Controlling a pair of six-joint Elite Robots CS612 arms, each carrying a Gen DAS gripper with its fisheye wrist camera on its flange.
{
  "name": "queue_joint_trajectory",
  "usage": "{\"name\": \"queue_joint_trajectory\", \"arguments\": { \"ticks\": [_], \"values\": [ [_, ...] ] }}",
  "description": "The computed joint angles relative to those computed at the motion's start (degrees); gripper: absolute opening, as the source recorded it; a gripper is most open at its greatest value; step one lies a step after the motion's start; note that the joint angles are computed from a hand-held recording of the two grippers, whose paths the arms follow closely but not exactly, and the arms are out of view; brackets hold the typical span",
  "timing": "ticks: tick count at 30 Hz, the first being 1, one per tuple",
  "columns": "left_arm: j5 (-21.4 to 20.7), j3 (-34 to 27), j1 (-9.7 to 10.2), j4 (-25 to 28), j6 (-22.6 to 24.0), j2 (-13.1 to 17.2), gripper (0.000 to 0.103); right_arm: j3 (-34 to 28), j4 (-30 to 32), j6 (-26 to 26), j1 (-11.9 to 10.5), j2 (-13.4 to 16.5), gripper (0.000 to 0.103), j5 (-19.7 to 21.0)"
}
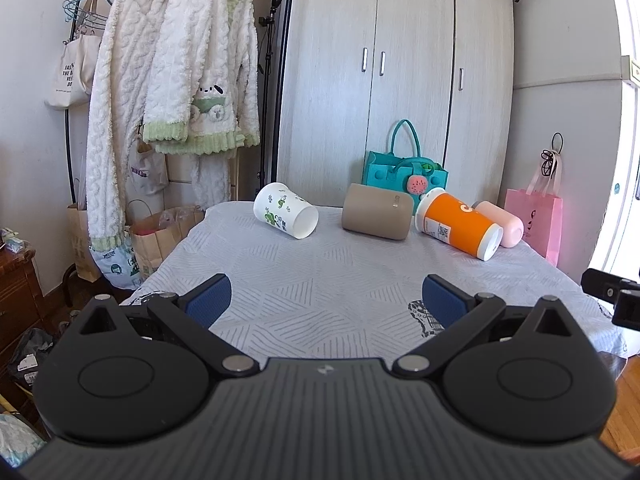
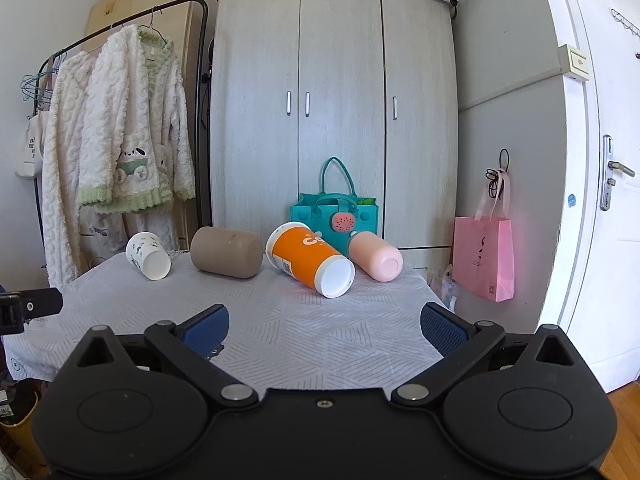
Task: Flip cup upright
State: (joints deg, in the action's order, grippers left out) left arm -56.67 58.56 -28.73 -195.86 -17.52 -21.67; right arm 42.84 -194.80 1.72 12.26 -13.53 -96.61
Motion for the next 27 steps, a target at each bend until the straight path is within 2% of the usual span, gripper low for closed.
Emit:
{"name": "queue_joint_trajectory", "arguments": {
  "ticks": [11,23,27],
  "values": [
    [0.66,0.07,0.15,4.15,-2.73,-0.38,0.103,-0.53,0.9,1.12,-0.01,0.24,0.103,-0.4],
    [1.17,0.39,-0.11,5.7,-1.45,-0.72,0.103,-0.47,0.87,1.01,0.02,0.24,0.103,-0.29],
    [-1.39,1.07,0.16,6.98,-2.85,-1.42,0.103,-0.57,1.15,0.92,0.01,0.3,0.103,-0.15]
  ]
}}
